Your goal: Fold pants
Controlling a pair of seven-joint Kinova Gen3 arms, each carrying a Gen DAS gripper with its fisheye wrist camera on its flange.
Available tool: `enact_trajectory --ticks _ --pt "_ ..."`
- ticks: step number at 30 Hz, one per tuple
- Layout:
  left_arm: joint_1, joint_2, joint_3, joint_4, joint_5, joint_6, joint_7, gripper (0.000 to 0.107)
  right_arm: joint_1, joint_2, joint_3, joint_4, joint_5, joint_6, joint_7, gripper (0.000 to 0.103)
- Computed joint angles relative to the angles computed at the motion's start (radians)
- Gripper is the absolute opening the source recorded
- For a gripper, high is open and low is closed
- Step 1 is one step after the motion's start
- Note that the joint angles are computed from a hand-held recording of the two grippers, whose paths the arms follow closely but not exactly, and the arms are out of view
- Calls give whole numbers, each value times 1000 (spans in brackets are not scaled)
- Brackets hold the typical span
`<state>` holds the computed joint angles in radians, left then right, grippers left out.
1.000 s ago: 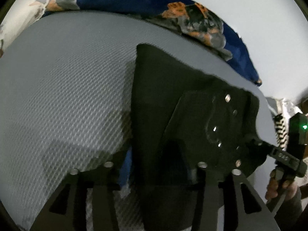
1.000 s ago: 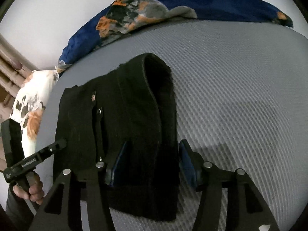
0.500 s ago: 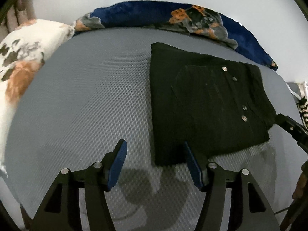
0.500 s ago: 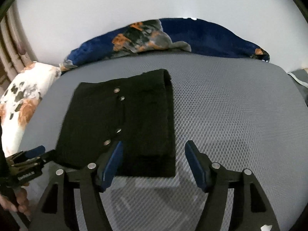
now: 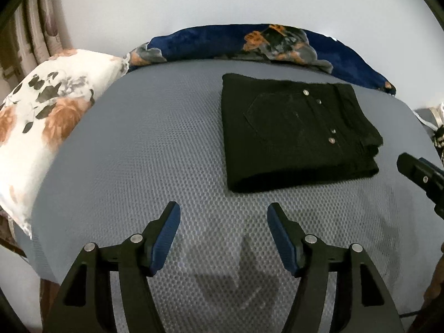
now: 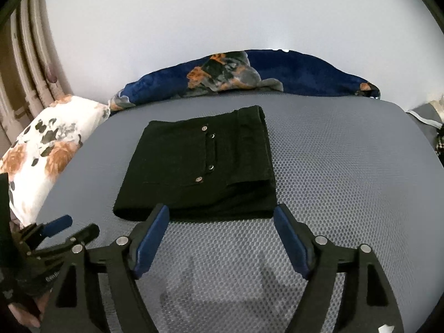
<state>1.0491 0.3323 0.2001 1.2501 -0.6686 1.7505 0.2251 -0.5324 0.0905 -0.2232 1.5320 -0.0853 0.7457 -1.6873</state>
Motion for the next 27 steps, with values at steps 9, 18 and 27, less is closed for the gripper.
enact_trajectory --ticks 9,18,27 --pt "30 24 -5 -28 -5 28 19 66 -28 -25 -9 54 77 -38 -47 82" --pt "36 42 -17 -51 8 41 3 66 -36 -19 -13 73 97 -40 -52 82" --pt "39 46 -21 -44 11 29 0 66 -44 -16 -13 71 118 -37 -67 85"
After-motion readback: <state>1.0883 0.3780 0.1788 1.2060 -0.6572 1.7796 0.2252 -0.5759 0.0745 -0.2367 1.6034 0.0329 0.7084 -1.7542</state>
